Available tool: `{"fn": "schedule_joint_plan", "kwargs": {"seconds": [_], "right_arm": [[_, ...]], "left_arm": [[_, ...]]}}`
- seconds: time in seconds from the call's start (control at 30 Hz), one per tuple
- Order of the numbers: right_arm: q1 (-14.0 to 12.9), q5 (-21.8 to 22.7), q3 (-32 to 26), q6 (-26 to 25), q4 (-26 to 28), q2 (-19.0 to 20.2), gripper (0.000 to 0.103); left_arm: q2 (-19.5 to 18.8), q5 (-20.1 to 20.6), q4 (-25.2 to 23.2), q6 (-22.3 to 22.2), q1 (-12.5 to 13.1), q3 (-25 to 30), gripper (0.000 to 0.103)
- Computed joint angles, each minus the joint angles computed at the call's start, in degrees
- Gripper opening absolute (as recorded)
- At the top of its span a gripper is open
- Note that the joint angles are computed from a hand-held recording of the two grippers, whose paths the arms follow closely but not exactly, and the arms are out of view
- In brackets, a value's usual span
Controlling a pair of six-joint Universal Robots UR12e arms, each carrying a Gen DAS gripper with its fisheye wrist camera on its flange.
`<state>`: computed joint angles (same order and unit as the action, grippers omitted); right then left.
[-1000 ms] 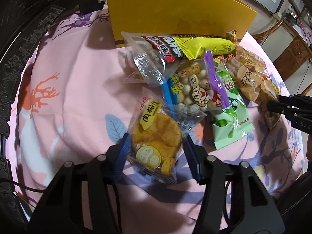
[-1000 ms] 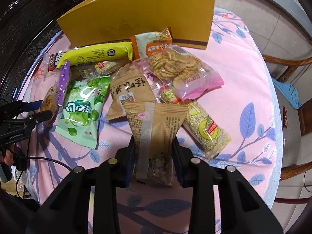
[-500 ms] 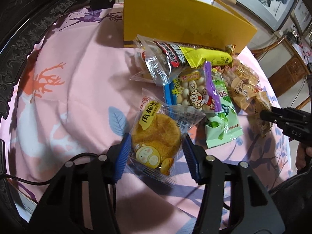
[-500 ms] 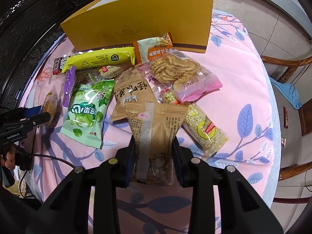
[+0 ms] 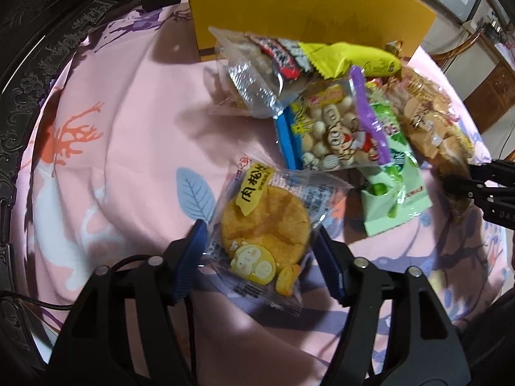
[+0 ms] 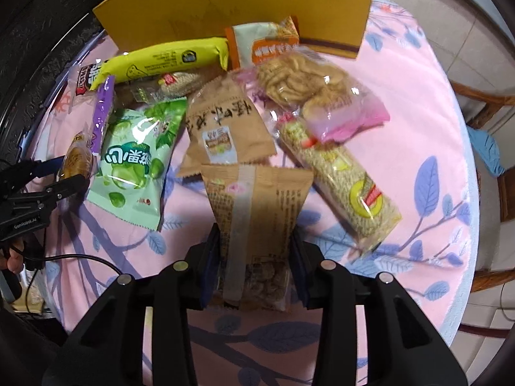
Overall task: Organize snacks
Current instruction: 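Grasp the brown paper snack bag with the right gripper while the left grasps the round cake pack, then carry both packs over the yellow box and open both grippers to drop them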
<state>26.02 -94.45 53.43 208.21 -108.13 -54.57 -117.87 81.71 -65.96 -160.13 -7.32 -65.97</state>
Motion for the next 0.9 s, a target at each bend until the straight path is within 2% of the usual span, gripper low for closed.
{"fn": "schedule_joint_plan", "kwargs": {"seconds": [0.1,0.13,0.23,0.3,0.43,0.6,0.8,0.9], "right_arm": [[0.32,-1.33,-0.16,-1.41,0.29,0.09,0.040],[0.33,-1.34,0.06,-1.35,0.05,-0.06,0.039],[0.57,-2.08,0.66,-1.77,-0.85,-0.58,0.037],[0.72,-2.48,1.04,-1.69,-1.48,-0.99,0.037],[0.51,-2.50,1.57,-2.00,-2.44,-1.79,0.037],[0.58,-3.48,2.18,-2.30,-4.40,-3.04,0.037],[0.17,-5.26,0.59,-2.66,-8.43,-3.04,0.037],[-0.26,-6.81,-2.39,-3.86,-11.28,-1.80,0.037]], "left_arm": [[-0.14,1.03,0.89,1.11,-0.19,-0.19,0.070],[-0.09,0.92,1.02,1.18,-0.15,-0.27,0.067],[0.51,-1.12,1.65,0.99,0.34,-0.92,0.057],[0.82,-2.31,1.18,0.74,0.66,-0.97,0.056],[1.63,-3.72,1.54,-0.13,1.11,-1.38,0.055],[2.91,-5.85,4.22,-1.36,1.55,-1.29,0.055],[2.22,-8.69,7.43,-4.15,1.79,2.44,0.055],[0.81,-9.27,10.35,-5.68,1.31,5.70,0.055]]}}
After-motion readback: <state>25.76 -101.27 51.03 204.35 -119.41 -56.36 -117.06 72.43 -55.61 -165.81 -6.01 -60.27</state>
